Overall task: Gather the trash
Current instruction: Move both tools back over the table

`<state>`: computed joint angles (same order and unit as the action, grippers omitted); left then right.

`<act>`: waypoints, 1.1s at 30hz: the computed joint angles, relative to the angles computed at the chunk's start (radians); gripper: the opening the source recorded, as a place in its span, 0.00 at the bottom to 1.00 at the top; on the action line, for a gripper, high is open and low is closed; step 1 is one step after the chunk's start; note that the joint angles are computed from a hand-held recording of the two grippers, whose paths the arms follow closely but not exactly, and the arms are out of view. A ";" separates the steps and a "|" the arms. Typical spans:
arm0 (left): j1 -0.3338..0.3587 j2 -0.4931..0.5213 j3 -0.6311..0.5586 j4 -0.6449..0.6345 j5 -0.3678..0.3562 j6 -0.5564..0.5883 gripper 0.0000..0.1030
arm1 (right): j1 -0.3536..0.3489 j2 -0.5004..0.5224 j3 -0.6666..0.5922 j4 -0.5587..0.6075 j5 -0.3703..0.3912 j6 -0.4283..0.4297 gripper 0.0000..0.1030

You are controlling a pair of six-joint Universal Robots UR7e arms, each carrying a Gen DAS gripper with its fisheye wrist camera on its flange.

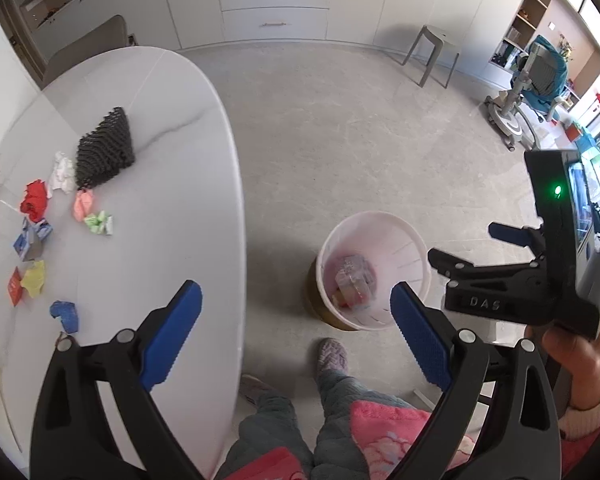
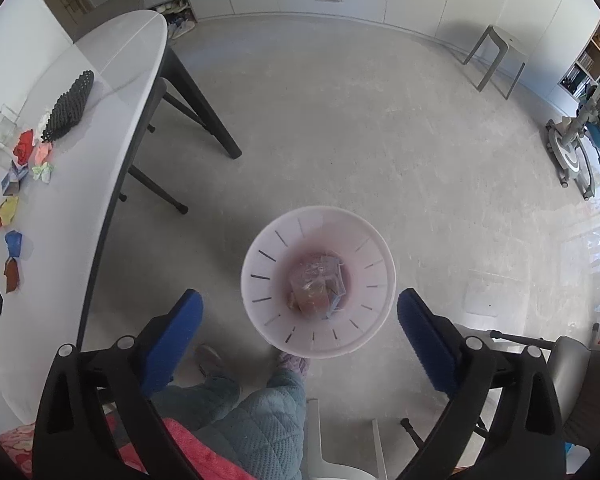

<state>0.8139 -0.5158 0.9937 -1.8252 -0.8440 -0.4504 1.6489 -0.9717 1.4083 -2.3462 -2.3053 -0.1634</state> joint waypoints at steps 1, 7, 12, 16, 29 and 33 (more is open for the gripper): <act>0.002 -0.010 0.010 -0.004 0.004 -0.004 0.89 | 0.006 0.007 -0.008 0.000 0.000 0.000 0.95; 0.019 -0.078 0.084 -0.020 0.028 -0.063 0.89 | 0.040 0.050 -0.058 0.007 0.017 -0.009 0.98; 0.033 -0.136 0.147 -0.034 0.051 -0.119 0.89 | 0.071 0.092 -0.101 0.024 0.027 -0.022 0.98; 0.048 -0.191 0.208 -0.036 0.084 -0.172 0.90 | 0.100 0.132 -0.147 0.047 0.053 -0.025 0.98; 0.133 -0.407 0.438 -0.002 0.208 -0.407 0.90 | 0.186 0.273 -0.266 0.112 0.131 -0.097 0.98; 0.169 -0.453 0.499 -0.024 0.211 -0.473 0.90 | 0.206 0.315 -0.296 0.134 0.149 -0.114 0.98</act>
